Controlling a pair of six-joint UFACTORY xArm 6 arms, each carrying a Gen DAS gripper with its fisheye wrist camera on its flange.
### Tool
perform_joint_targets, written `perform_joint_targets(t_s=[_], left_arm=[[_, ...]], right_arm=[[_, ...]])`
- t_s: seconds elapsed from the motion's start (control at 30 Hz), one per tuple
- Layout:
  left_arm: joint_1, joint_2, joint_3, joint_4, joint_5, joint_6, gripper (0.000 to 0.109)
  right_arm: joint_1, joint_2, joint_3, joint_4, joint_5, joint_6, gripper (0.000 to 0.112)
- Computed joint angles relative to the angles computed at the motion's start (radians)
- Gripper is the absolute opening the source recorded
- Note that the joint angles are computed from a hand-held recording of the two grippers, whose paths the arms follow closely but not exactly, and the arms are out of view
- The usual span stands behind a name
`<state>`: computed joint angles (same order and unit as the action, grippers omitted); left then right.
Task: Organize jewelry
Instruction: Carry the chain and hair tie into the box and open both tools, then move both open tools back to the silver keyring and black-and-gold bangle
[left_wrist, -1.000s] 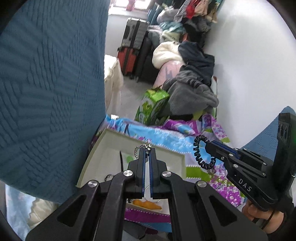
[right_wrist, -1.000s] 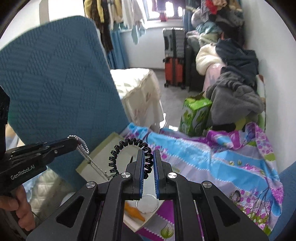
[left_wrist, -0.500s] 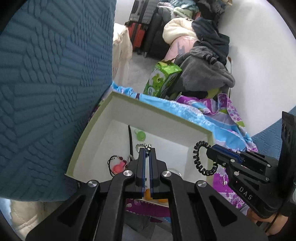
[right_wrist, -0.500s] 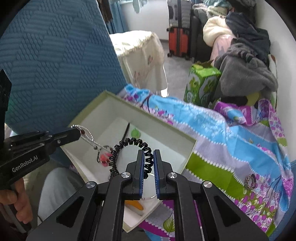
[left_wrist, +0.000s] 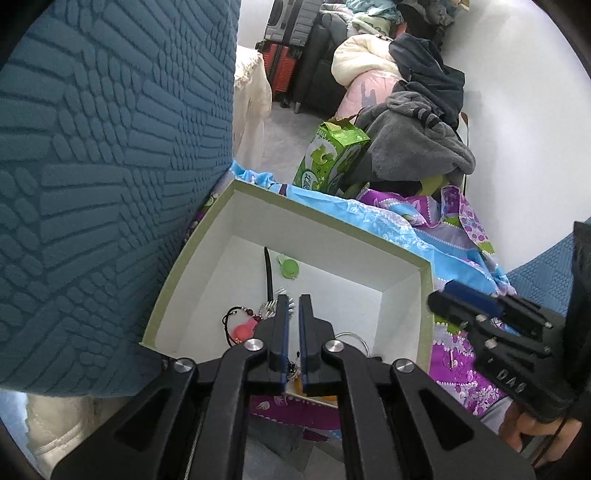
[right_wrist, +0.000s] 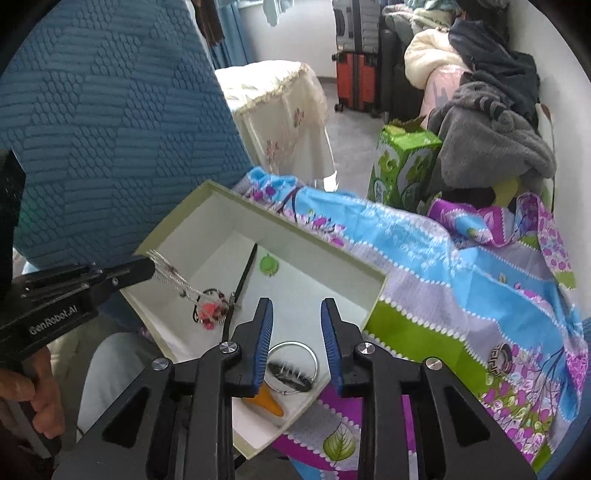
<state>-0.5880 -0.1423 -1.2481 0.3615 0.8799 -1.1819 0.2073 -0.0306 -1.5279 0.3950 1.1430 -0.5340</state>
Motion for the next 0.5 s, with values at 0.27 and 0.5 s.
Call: perform_joint_targets(t_s=[0.27, 0.5], left_arm=[[-0.051, -0.008, -0.088, 0.141, 0.076, -0.075, 0.052], [-0.112, 0.028, -0.231, 0.244, 0.15, -0.083, 0.052]], right_arm=[[-0.064, -0.01, -0.087, 0.065, 0.001, -0.028, 0.026], [-0.146, -0.046, -0.135, 0.143, 0.003, -0.075, 0.026]])
